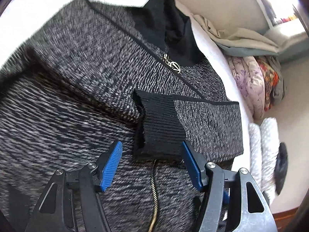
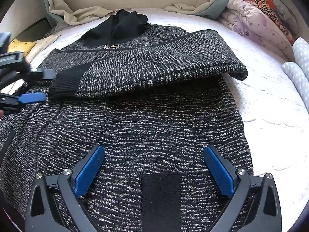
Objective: Fold large clothes
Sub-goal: 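Grasp the second sleeve's cuff with the left gripper to straighten it, then lift the black cuff with the left gripper, lay it flat, and open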
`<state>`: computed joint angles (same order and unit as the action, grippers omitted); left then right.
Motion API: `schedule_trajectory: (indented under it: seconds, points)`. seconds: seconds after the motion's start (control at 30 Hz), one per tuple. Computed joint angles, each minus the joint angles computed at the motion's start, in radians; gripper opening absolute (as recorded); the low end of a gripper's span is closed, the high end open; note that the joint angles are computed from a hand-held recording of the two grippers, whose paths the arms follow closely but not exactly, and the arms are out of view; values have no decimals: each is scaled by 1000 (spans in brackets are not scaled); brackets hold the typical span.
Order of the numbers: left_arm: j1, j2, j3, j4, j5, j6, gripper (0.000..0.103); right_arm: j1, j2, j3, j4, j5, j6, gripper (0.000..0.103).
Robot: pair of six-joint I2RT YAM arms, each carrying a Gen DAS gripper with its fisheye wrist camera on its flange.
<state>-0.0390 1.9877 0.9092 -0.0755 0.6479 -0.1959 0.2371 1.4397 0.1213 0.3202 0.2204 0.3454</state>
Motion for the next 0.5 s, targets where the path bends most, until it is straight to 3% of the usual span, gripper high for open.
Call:
schedule_trajectory:
  seconds: [0.2,0.3,0.5]
  points:
    - [-28,24,55,-54,-29,-28,39,-13,-4,-8,10,-17,-10,103]
    - [-44,2,68,-113,-54,2,19,-14,-5,-6,4,-19,-10,103]
    - [-52,-19,78,-116,-26,8,16,-12,0,5,-7,-13,-11,103]
